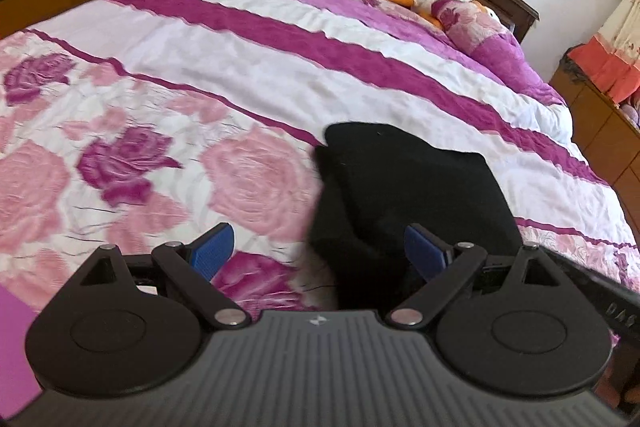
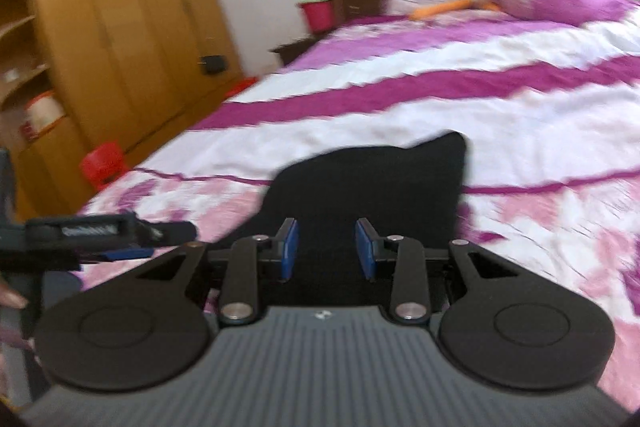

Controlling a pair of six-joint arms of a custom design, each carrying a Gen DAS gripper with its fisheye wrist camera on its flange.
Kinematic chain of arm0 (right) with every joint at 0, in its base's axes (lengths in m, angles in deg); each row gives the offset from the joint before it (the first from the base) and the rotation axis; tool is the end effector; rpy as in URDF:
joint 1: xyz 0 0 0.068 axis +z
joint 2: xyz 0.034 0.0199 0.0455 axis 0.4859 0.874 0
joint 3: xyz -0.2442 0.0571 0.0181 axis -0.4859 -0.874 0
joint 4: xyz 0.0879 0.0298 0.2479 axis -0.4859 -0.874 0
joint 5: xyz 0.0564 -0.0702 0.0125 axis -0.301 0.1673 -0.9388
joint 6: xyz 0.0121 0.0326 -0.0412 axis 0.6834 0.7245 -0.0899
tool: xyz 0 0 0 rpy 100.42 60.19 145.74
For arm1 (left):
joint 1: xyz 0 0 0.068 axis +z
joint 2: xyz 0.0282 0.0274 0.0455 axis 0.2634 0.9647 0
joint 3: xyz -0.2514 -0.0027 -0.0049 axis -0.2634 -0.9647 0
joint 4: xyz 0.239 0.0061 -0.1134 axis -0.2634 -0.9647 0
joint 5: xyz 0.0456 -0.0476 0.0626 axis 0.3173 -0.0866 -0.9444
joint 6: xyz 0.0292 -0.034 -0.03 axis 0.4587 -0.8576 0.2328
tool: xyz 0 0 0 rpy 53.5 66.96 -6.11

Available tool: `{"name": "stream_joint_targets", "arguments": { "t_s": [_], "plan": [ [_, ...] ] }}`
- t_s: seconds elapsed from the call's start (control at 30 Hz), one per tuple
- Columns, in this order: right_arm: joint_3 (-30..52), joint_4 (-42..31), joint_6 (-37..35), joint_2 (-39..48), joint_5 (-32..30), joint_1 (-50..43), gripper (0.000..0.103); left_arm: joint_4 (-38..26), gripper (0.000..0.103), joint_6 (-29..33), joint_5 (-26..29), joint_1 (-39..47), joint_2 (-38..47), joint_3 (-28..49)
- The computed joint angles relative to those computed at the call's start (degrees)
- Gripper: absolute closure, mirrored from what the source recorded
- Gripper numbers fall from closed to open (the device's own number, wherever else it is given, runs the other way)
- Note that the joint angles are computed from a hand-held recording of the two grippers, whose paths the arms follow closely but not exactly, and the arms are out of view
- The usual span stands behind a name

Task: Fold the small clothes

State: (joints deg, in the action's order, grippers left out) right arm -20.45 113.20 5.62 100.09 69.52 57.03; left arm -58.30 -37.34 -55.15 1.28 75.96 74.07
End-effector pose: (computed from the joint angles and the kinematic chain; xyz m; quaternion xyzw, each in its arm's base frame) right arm 0.3156 0.1713 0.1176 -0.1165 0.8463 0.2290 0.4667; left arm 0.2576 -0.0577 0.1545 -0.1805 0.8889 -0.0880 0.4117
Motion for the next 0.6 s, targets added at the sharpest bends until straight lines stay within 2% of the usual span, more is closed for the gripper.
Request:
{"name": "stream_joint_targets", "arguments": {
  "t_s": [0.1,0.27,0.37,0.5,0.6],
  "plan": [
    [-0.1,-0.5,0.3,1.3,2.5,-0.7,0.067,0.6,0.008,0.7,-1.6,-1.7,4.5,2.4],
    [-0.6,0.1,0.0,3.7,1.3,-1.8,0.068,-0.8,0.008,3.2,-7.0,-3.5,12.1,4.2],
    [-1.1,1.1,0.7,5.6,-0.9,-2.1,0.068,3.2,0.007,3.9,-6.7,-3.0,13.0,1.4],
    [-3.0,4.2,-1.2,6.4,-1.2,-2.0,0.067,3.9,0.007,4.8,-6.0,-2.5,12.0,0.5],
    [-4.6,5.7,-1.2,4.7,-3.9,-3.3,0.058,3.8,0.007,4.6,-2.4,-1.0,9.0,-0.3]
  ]
}}
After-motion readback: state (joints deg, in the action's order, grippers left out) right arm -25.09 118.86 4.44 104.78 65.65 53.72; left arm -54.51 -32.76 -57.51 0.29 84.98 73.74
